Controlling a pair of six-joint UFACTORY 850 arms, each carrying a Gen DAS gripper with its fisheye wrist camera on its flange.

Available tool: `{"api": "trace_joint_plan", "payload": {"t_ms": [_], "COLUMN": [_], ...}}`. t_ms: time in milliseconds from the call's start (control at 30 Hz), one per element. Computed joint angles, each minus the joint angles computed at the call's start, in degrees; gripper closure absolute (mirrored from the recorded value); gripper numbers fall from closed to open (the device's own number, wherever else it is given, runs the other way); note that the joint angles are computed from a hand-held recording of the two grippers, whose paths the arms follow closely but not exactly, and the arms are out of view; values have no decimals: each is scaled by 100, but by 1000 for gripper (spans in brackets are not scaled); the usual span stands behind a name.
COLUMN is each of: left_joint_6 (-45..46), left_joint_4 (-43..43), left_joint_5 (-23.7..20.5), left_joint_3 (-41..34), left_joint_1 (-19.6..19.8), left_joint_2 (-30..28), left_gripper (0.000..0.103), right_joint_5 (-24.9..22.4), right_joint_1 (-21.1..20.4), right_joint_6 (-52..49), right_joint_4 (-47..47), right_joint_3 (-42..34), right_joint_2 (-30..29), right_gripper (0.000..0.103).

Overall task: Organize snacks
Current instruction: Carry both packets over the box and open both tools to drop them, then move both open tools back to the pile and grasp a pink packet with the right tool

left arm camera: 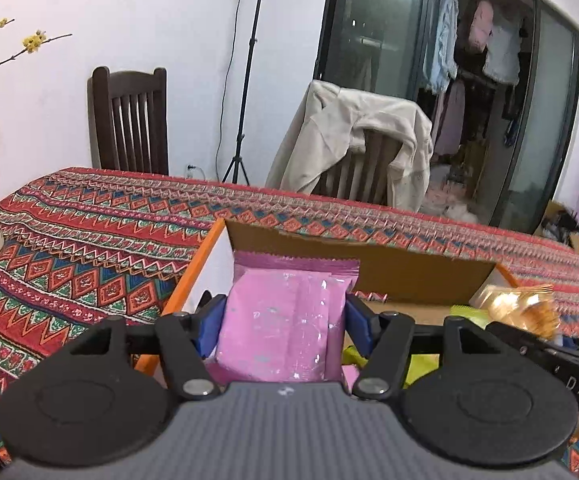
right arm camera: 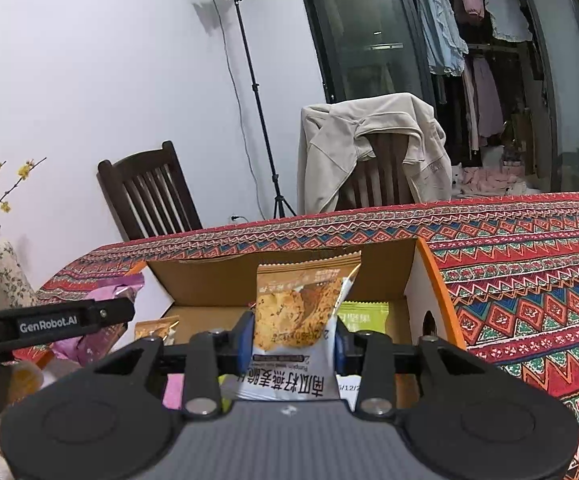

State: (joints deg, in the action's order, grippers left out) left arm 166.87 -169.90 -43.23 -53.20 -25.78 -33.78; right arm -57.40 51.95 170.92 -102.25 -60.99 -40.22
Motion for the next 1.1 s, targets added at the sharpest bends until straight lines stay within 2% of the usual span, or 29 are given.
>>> {"api": "trace_joint_plan", "payload": {"t_ms": [33,67,100,133,200,233,300,700,900,1100], "left_joint_6": [-29,-17,-34,-54,1,-28,-103,-73,-5,-250], "left_joint_4": [49,29,2,-31,-169,-130,-118,-2,-66,195], "left_joint_5": [-149,-300,-447,-598,-930,-971,-908,-1045,-1072,-856], "left_joint_3": [43,111,175,226,370,398,408,598,774,1012], "left_joint_1": [23,31,39,44,39,40,44,50,54,121], "left_joint_2": [3,34,61,80,141,175,218,343,560,907], "left_gripper": [34,24,11,3,0,0,0,0,0,0], "right_joint_5": [-34,-60,-107,-179,-311,-335,-349,-472,-730,-845], "right_joint_1": [3,16,31,67,114,134,149,248,386,563], "right_joint_6": [-9,9,35,60,71,71,84,-49,-111,-9], "right_joint_4": [9,14,23,51,102,125,146,356,485,596], "right_joint_3": [-7,6,16,31,48,54,64,96,243,382], "right_joint_2": [-4,1,0,-1,-5,-5,3,43,207,382], "right_gripper": [53,38,29,14,10,9,0,0,0,0]}}
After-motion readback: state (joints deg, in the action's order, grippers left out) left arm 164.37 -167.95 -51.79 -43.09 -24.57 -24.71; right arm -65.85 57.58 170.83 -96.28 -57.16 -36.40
